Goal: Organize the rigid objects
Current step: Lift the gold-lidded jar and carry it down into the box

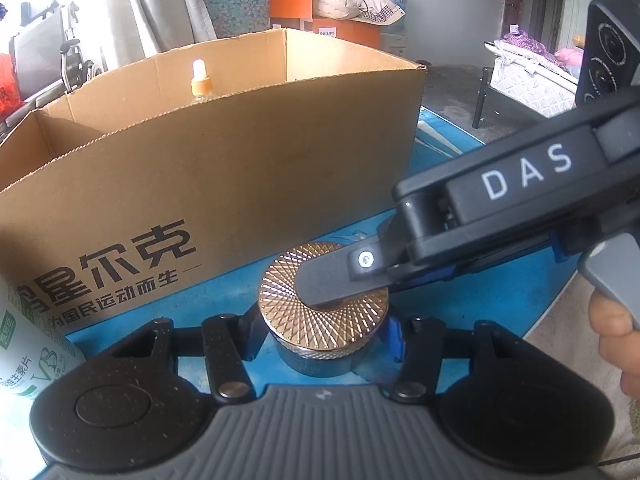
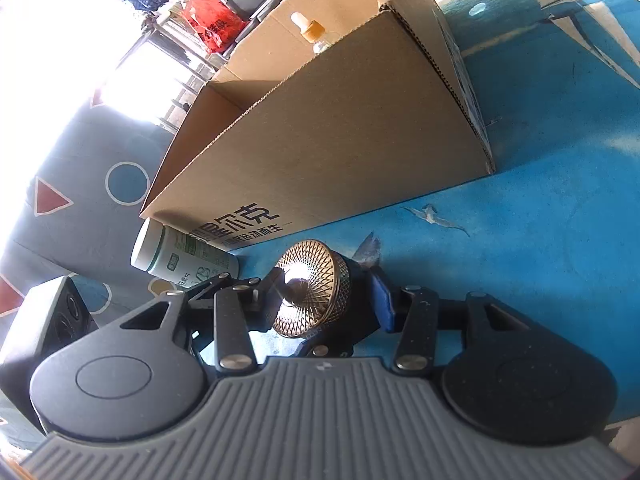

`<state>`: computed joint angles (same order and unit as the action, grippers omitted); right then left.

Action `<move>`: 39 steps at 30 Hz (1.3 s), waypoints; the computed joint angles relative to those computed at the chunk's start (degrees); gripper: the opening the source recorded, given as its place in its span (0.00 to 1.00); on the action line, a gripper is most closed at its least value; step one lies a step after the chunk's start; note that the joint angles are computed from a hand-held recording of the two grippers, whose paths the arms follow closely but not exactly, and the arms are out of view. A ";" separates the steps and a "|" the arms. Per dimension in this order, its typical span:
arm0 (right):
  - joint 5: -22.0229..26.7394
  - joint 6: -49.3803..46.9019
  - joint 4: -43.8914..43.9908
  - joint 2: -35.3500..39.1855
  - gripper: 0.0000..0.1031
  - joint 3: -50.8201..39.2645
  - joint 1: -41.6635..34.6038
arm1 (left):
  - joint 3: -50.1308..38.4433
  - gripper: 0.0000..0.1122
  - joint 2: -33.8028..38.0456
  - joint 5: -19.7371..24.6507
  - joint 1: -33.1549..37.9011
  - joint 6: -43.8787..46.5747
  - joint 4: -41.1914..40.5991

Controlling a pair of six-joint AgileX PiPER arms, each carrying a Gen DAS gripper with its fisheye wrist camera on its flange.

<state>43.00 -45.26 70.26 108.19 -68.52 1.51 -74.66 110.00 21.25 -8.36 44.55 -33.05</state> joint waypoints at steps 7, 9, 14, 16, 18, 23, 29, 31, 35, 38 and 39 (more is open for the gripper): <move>-1.09 0.95 -1.06 -0.76 0.45 0.40 0.61 | 1.70 0.51 -1.41 -0.02 0.15 1.19 -1.40; -1.27 1.08 -1.00 -1.11 0.45 0.71 0.70 | 1.97 0.51 -1.94 -0.04 0.20 1.46 -1.75; -1.97 0.37 -0.54 -3.73 0.45 2.34 0.93 | 4.23 0.51 -5.21 -0.85 0.33 2.79 -3.18; -2.22 -0.23 -0.19 -5.34 0.45 3.16 1.07 | 5.10 0.51 -6.95 -1.03 0.40 2.44 -2.85; -2.48 -0.53 0.02 -7.03 0.45 3.81 1.37 | 5.56 0.51 -8.74 -1.03 0.27 -0.28 -0.55; -3.12 -0.98 0.10 -11.36 0.47 4.29 2.55 | 6.07 0.51 -13.39 -1.21 0.45 -5.04 3.40; -3.77 2.86 -5.28 -13.83 0.50 -1.24 4.75 | 1.78 0.51 -15.00 0.50 1.80 -8.72 5.60; -3.09 5.40 -8.48 -13.21 0.50 -5.02 5.19 | -1.01 0.51 -14.26 1.86 2.32 -10.20 6.10; 0.23 11.68 -15.36 -9.31 0.51 -15.99 5.51 | -10.38 0.51 -10.06 6.48 3.24 -14.99 8.45; 4.21 16.82 -20.79 -4.23 0.52 -26.63 5.70 | -20.43 0.51 -4.44 12.61 3.97 -20.24 11.07; 6.44 19.63 -23.11 -1.38 0.52 -31.96 5.77 | -23.86 0.51 -2.34 14.73 4.17 -21.73 11.67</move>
